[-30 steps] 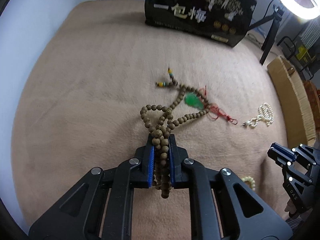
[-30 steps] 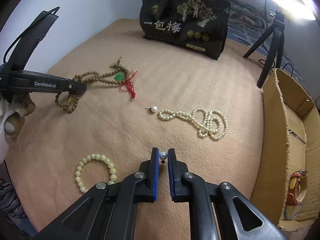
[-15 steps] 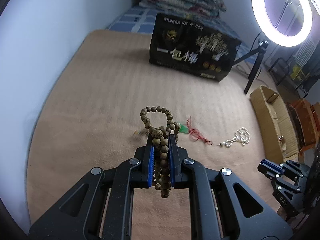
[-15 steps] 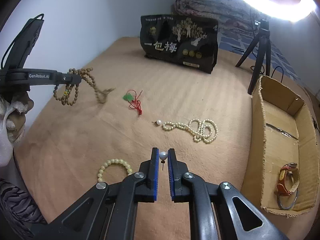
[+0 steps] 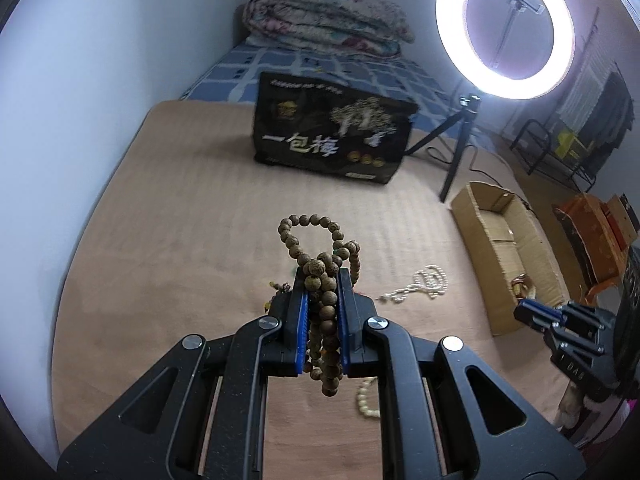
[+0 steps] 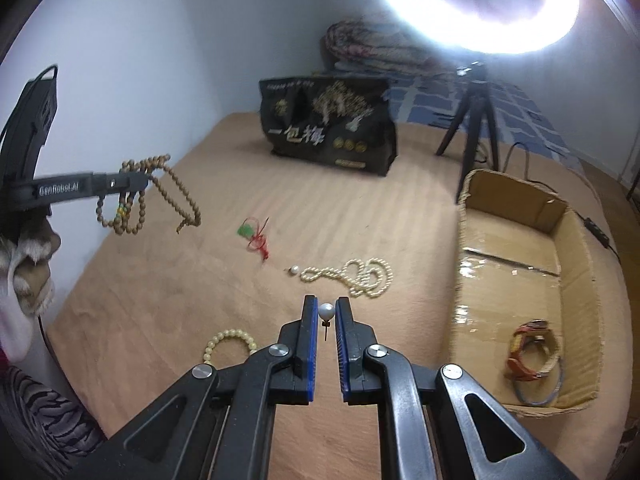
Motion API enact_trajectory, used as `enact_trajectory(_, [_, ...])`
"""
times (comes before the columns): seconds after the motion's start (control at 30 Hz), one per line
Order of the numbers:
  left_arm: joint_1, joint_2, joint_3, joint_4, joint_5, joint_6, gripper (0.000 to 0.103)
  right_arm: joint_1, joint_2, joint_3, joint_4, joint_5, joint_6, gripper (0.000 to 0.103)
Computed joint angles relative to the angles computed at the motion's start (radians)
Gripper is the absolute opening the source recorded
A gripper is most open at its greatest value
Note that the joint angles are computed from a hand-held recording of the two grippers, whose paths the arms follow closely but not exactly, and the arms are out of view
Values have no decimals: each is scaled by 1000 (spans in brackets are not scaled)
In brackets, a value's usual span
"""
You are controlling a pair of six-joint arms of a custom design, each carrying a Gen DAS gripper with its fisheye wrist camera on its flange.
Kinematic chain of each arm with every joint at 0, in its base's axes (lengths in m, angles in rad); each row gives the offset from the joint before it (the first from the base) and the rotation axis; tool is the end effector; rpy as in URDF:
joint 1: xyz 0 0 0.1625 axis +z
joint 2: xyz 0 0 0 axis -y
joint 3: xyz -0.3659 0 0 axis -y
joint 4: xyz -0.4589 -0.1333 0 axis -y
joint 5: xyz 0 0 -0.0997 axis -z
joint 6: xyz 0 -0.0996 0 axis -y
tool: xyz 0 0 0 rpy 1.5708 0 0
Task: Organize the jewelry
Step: 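Carry the mala and pearl earring into the cardboard box and release both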
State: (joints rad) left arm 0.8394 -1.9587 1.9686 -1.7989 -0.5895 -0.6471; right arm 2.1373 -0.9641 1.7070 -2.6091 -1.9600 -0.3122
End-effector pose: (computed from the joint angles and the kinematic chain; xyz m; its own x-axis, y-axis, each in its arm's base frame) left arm -0.1262 -0.4642 0.4642 -0.8191 -0.2486 -0.5169 0.1983 0.7228 -0.6620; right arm 0.4395 -0.5131 0.0936 -0.6417 -0.6318 0.4349 -0.7466 0.6443 -0.1656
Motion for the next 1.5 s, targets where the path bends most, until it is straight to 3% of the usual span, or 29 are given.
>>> enact_trajectory(0.3, [-35,86,-15,-144,-28,88,10,-28,-70,11,-14,-14,2,6])
enact_trajectory(0.8, [-35,347,-104,-412,-120,273,10,-113,-152,22,-50,-59,3,6])
enact_trajectory(1.5, [27,653,-279,-589,-178,428,10,-177,-79,-54,-79,-83,-33,6])
